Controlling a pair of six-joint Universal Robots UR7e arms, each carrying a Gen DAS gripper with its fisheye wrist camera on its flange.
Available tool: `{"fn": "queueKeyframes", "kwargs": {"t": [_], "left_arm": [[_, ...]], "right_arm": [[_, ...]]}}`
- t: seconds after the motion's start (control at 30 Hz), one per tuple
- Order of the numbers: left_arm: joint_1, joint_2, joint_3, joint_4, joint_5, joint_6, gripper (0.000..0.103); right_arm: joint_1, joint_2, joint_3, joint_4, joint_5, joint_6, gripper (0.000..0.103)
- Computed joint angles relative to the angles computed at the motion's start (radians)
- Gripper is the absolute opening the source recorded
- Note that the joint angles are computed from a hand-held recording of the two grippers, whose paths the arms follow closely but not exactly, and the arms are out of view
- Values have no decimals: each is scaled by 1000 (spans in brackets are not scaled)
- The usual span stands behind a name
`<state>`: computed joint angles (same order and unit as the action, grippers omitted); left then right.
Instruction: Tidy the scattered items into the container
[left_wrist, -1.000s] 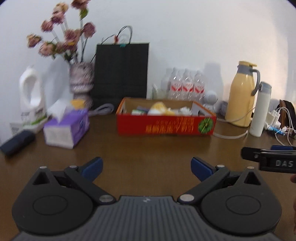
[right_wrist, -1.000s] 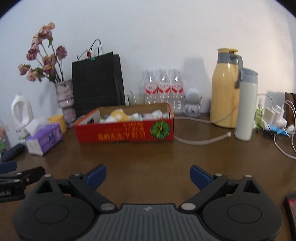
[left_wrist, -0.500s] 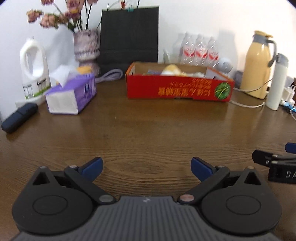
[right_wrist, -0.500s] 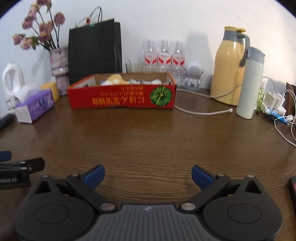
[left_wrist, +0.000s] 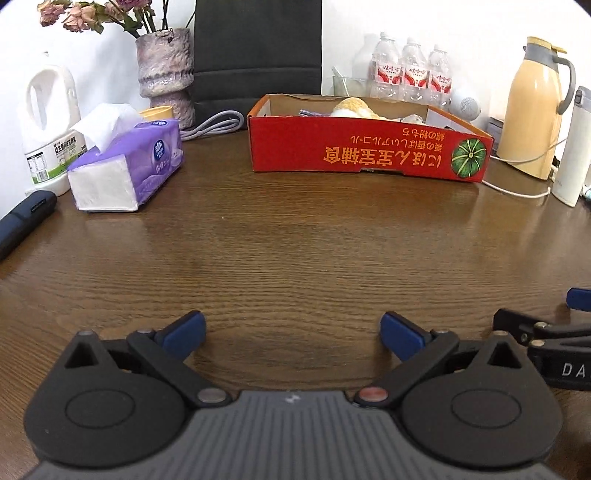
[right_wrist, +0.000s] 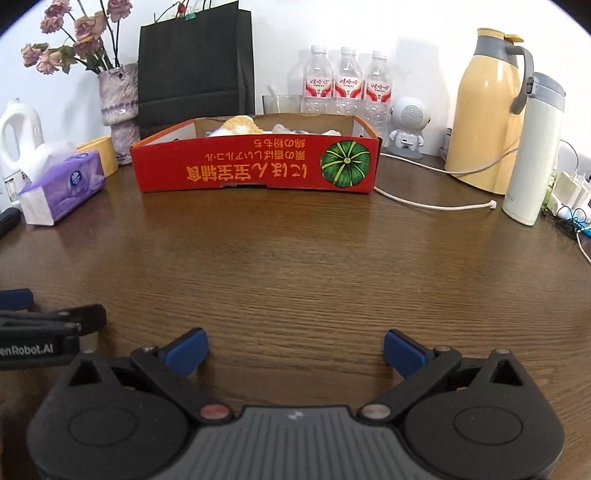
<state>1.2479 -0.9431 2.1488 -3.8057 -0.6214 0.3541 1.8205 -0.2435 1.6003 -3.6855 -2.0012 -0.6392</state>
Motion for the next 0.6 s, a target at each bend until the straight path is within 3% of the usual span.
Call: {"fn": "queueKeyframes", "kwargs": {"t": [0.23, 0.6], "left_arm": [[8, -11, 2, 33, -57, 27, 103], [7, -4, -2, 28, -52, 20, 103]], "right_arm": [[-2, 0, -8, 14, 5, 6, 103], [-1, 3, -13, 16, 3, 7, 103]]}}
